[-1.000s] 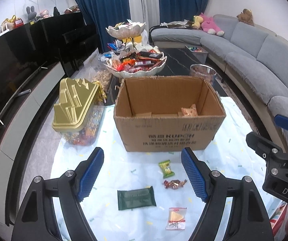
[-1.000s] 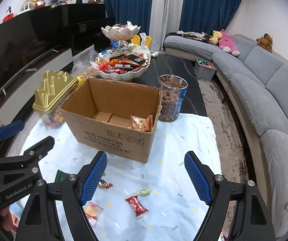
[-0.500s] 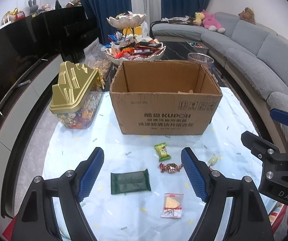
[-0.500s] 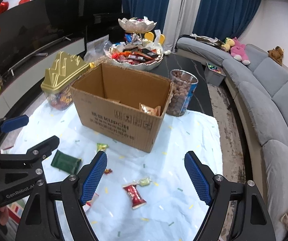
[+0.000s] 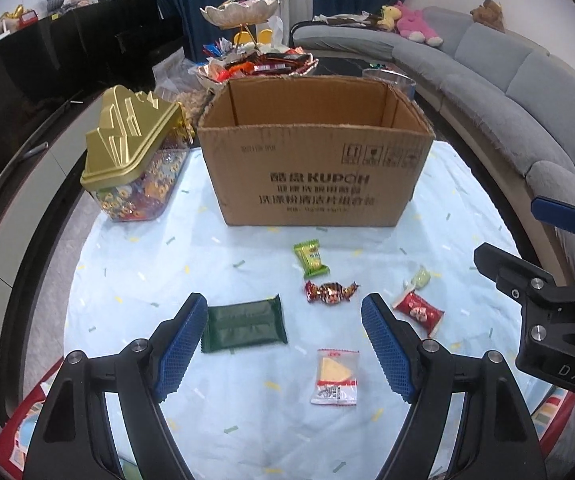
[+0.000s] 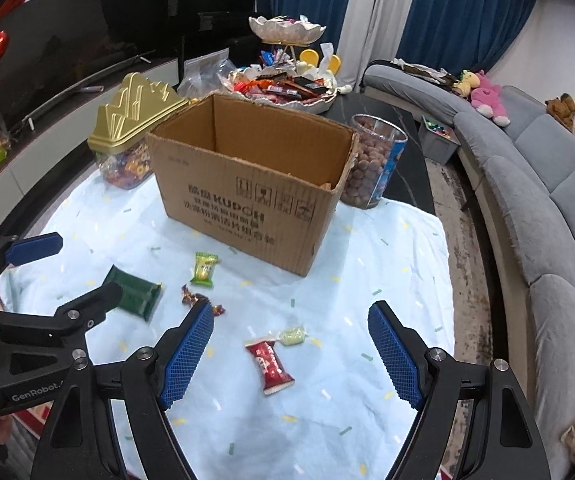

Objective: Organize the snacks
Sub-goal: 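Withdraw both tools from the box back toward the remaining snacks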

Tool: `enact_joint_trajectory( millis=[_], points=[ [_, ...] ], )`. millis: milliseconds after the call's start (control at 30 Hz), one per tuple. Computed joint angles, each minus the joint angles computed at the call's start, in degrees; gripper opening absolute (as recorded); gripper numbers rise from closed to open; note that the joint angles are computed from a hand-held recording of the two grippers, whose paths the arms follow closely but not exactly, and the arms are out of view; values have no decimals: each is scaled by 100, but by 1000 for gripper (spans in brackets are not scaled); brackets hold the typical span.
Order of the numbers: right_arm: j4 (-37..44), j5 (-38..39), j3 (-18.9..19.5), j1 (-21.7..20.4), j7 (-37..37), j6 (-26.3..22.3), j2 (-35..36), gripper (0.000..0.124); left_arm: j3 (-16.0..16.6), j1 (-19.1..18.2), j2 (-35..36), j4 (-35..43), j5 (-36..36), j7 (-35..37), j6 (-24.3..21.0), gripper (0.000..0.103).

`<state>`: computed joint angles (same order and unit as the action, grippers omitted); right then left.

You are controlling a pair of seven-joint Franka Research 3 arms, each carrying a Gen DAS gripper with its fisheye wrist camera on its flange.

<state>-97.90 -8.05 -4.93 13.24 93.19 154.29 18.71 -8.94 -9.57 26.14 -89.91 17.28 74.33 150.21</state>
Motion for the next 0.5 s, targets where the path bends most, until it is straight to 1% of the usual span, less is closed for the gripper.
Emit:
enact_joint_trajectory(
  millis=[133,367,500],
  points=[
    [-136,115,72,-59,-217,75,-17,80,42,-47,-38,-165,82,-133,126,79],
    [-350,306,124,-113,-577,213,-12,80,-6,-69,-48,-410,119,-137,229,79],
    [-475,466,165,-164,-826,322,-11,80,89,-164,-91,-640,310,-356,474,79]
  ],
)
